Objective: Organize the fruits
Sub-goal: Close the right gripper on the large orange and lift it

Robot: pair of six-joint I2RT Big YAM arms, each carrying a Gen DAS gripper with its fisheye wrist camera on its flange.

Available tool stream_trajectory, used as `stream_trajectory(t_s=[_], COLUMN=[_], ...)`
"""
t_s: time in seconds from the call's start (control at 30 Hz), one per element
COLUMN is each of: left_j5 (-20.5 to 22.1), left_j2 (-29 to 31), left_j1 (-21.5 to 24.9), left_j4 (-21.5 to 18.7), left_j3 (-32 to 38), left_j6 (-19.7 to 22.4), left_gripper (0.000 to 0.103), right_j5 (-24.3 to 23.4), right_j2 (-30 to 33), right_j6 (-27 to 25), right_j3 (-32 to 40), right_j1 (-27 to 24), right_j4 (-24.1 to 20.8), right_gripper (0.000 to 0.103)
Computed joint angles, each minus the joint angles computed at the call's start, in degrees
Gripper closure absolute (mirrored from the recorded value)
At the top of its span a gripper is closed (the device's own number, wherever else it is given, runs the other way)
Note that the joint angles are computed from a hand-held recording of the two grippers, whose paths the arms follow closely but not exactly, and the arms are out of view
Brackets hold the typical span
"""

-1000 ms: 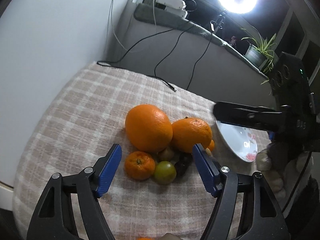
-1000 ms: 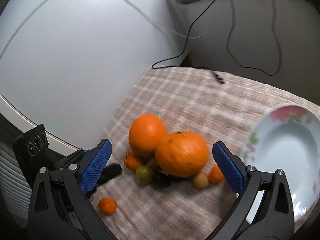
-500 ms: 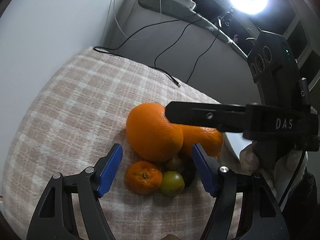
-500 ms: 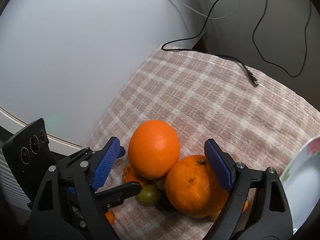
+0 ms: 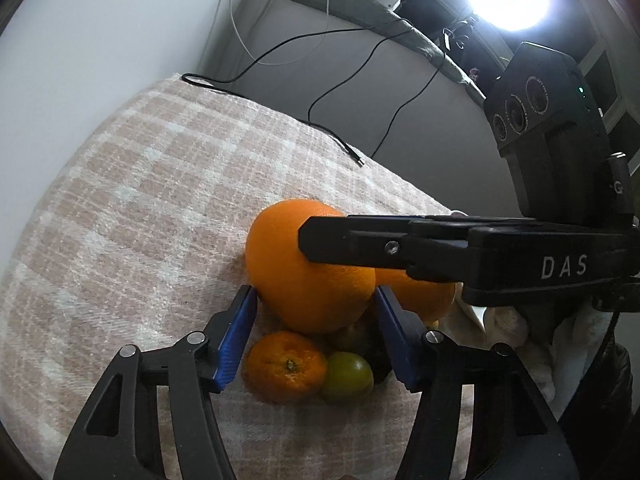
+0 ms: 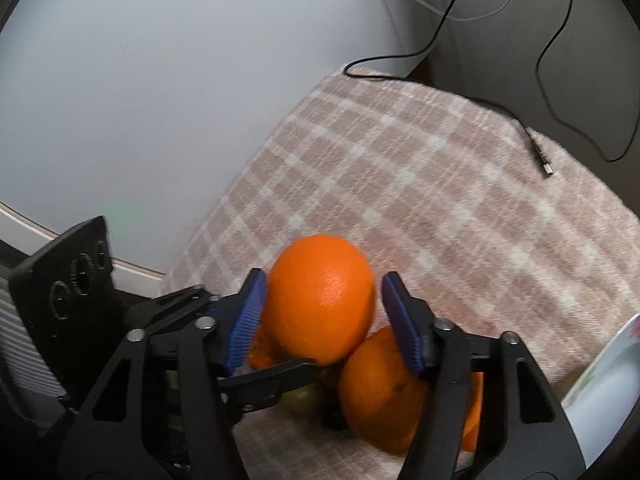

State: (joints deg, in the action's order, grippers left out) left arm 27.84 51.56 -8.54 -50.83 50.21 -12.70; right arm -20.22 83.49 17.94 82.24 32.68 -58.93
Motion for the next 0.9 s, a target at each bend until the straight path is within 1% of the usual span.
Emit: stream_trajectory(t_s=[0.13,0.27,0.33,0.63,0.77,0.9], left_j5=[-0.21,-1.91,-2.38,-4.73,-6.46,-8.35], left_j2=[0.17,-0.03,-0.33,-1.97,-3.56,-4.04], left_j1=[0.11,-0.71,-0.99,-2.13,-3.82,-6.78], left_j4=[-0.34,-0.38,0.20,-0.20,-0.99,-0.95], left_j3=[0.22,0.43,0.30,1.76,2.64,3.58], left_j6=[0.70,0.86,0.72,0.58,-0.05,-1.67], left_gripper=[0.043,0.044,0.044,0.044,0.044,0.044], right_j5=[0.44,1.39,1.42,1.17,1.33,2.01], right_j2=[-0.05,-0.16,-0.55,-2.38,-3.76,-5.94], right_j6=[0.22,0.32,0.59,1.83,1.97,1.96], right_j3=[-0.07,-0.18,-0.45,0.53,1.02,0.62], right_j1=[0.24,0.55,0.51,0.56,0.66,0.46], right_j4=[0.09,0.39,0.65,0.92,0.60,-0.16], right_gripper=[0.043,0.043,0.043,0.043,0.043,0.043])
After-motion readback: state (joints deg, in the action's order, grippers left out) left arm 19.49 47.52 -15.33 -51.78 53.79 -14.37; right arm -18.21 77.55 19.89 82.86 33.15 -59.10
